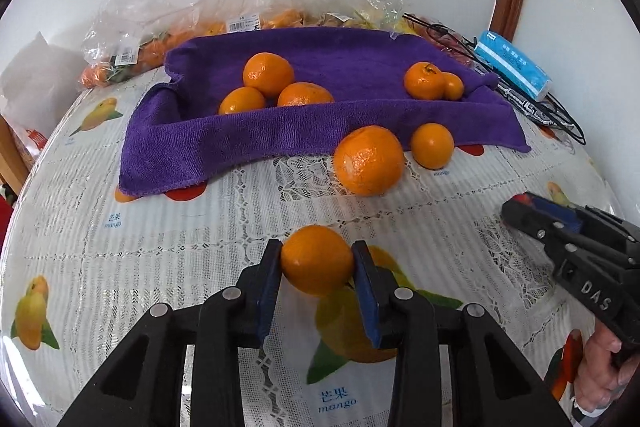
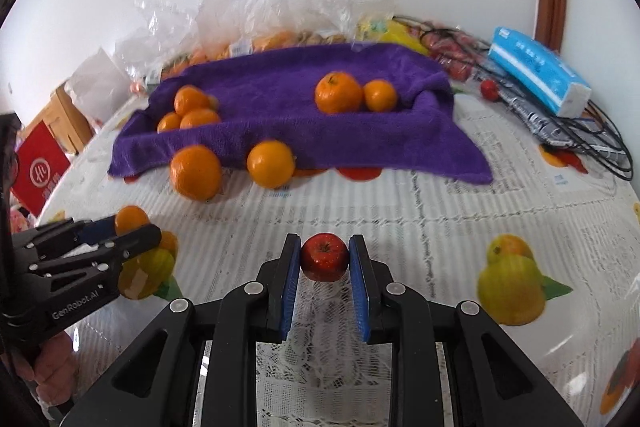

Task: Organize fruits

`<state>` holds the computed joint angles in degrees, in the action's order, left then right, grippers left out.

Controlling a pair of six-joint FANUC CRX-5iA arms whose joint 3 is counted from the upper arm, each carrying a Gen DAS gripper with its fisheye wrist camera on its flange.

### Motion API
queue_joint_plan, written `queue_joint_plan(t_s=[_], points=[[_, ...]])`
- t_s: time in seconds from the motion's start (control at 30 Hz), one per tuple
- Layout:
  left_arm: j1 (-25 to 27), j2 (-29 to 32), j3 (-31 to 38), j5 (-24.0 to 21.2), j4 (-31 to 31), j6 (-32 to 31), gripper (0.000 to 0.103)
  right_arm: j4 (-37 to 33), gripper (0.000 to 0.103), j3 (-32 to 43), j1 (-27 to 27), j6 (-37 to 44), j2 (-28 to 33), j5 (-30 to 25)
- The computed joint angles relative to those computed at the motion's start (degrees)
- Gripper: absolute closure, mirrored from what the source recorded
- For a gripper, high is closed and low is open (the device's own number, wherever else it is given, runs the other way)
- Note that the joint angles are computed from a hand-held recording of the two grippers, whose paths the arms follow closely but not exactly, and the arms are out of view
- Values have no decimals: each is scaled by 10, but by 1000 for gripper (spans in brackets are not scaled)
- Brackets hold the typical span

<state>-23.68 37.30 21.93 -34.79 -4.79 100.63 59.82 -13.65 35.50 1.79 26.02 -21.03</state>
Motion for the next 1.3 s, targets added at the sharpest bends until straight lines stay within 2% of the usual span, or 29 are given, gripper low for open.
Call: queue_joint_plan(t_s=[0.03, 0.13, 0.27, 0.5, 0.57, 0.93, 1.13, 1.3], points=[[0, 0, -1, 1, 1, -1, 69, -48, 79, 14, 6, 45, 4, -6], [5, -3, -11, 11, 20, -14, 69, -79, 78, 17, 3, 65, 5, 8], [12, -7, -28, 29, 50, -29, 69, -76, 78, 9, -3, 49, 0, 24], [2, -2, -7, 8, 9, 0, 70, -85, 77, 13, 0, 60, 2, 17], [3, -2, -9, 10, 13, -2, 70, -88, 74, 13, -1, 65, 2, 23], [5, -4, -14, 15, 21, -7, 70, -88, 74, 17, 2, 70, 4, 13], [10, -7, -27, 28, 45, -21, 70, -88, 74, 19, 3, 73, 5, 6], [8, -7, -23, 23, 34, -15, 70, -88, 74, 22, 6, 77, 7, -1]])
